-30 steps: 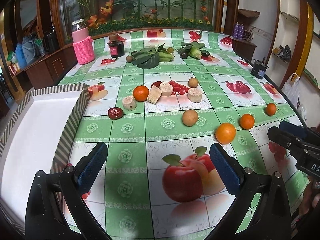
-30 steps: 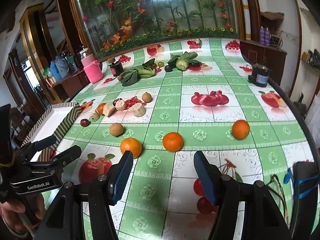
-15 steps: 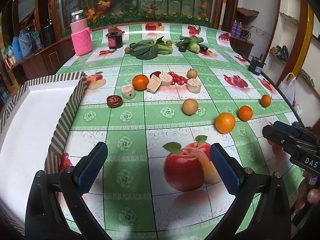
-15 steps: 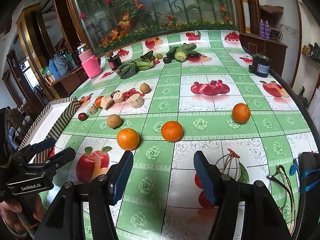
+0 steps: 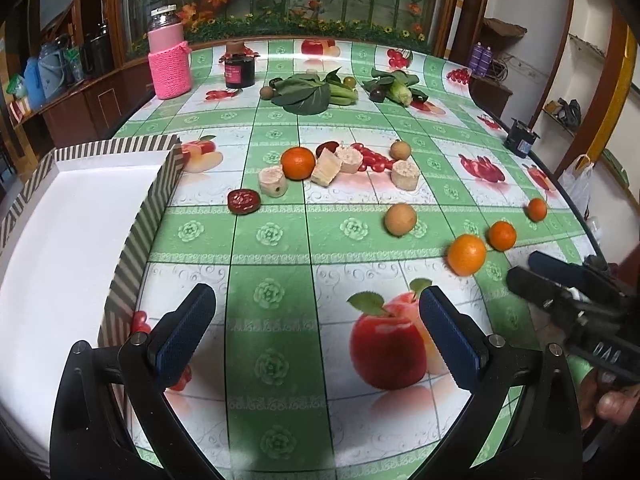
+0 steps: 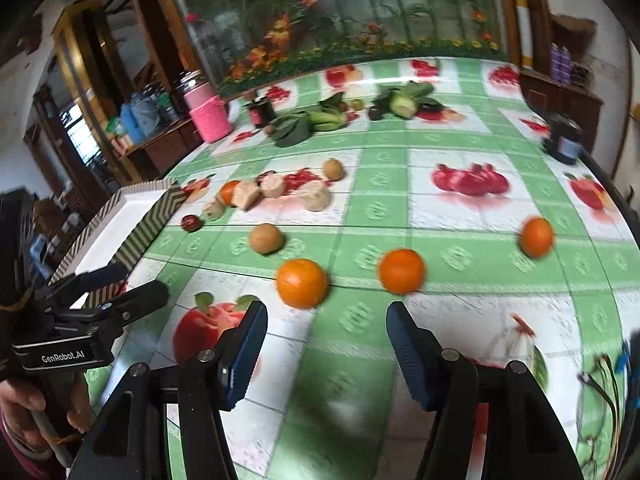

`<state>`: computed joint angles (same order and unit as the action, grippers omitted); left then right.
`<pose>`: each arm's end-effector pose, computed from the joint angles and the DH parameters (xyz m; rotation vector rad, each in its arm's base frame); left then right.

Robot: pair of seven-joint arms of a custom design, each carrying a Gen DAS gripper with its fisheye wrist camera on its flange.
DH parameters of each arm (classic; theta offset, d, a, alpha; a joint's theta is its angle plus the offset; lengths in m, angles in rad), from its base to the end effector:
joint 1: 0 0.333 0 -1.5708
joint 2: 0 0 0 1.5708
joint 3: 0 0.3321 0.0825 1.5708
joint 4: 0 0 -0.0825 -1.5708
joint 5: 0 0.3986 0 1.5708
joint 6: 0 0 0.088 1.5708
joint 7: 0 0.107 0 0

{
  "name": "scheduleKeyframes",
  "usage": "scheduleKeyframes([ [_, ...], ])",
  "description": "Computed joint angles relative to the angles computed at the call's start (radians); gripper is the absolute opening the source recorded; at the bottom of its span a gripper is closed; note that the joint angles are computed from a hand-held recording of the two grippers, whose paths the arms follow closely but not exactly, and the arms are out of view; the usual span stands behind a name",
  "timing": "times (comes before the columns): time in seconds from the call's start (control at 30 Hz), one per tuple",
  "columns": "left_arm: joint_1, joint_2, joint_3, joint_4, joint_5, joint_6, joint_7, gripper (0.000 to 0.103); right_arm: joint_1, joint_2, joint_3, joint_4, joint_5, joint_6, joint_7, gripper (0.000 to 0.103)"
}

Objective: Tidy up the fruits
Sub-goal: 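Close left gripper on the brown fruit while right gripper closes on the orange, then carry the brown fruit and the orange in both grippers over the white tray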

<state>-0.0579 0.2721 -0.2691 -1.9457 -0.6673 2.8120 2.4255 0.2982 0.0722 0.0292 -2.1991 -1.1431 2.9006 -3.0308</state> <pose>0.6404 -0.1727 0.4124 -1.2997 2.3980 -0.9618 0.5276 0.2366 0.4030 -1.4298 1.9636 -0.5820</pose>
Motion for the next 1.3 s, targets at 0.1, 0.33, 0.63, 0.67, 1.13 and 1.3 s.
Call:
scheduleKeyframes([
  [0.1, -0.012, 0.011, 0.009, 0.013, 0.029, -0.001, -0.024, 0.103, -0.007, 0.048, 0.008, 0.04, 0.112, 0.018, -0.144, 0.055],
  [0.33, -0.025, 0.049, 0.018, 0.06, 0.099, -0.022, -0.088, 0.103, 0.011, 0.116, -0.001, 0.111, 0.379, -0.032, -0.446, 0.048],
  [0.63, -0.062, 0.104, 0.02, 0.135, 0.202, -0.05, -0.152, 0.103, 0.046, 0.108, -0.067, 0.059, 0.446, 0.073, -0.517, 0.034],
  [0.67, -0.066, 0.119, 0.017, 0.156, 0.214, -0.068, -0.155, 0.103, 0.051, 0.098, -0.076, 0.049, 0.427, 0.077, -0.49, 0.034],
  [1.13, -0.091, 0.222, -0.003, 0.28, 0.303, -0.134, -0.187, 0.025, 0.013, 0.064, -0.072, -0.014, 0.367, 0.151, -0.391, 0.034],
  [1.3, -0.064, 0.2, -0.011, 0.257, 0.261, -0.154, -0.167, 0.025, 0.019, 0.079, -0.066, 0.004, 0.389, 0.16, -0.412, 0.034],
])
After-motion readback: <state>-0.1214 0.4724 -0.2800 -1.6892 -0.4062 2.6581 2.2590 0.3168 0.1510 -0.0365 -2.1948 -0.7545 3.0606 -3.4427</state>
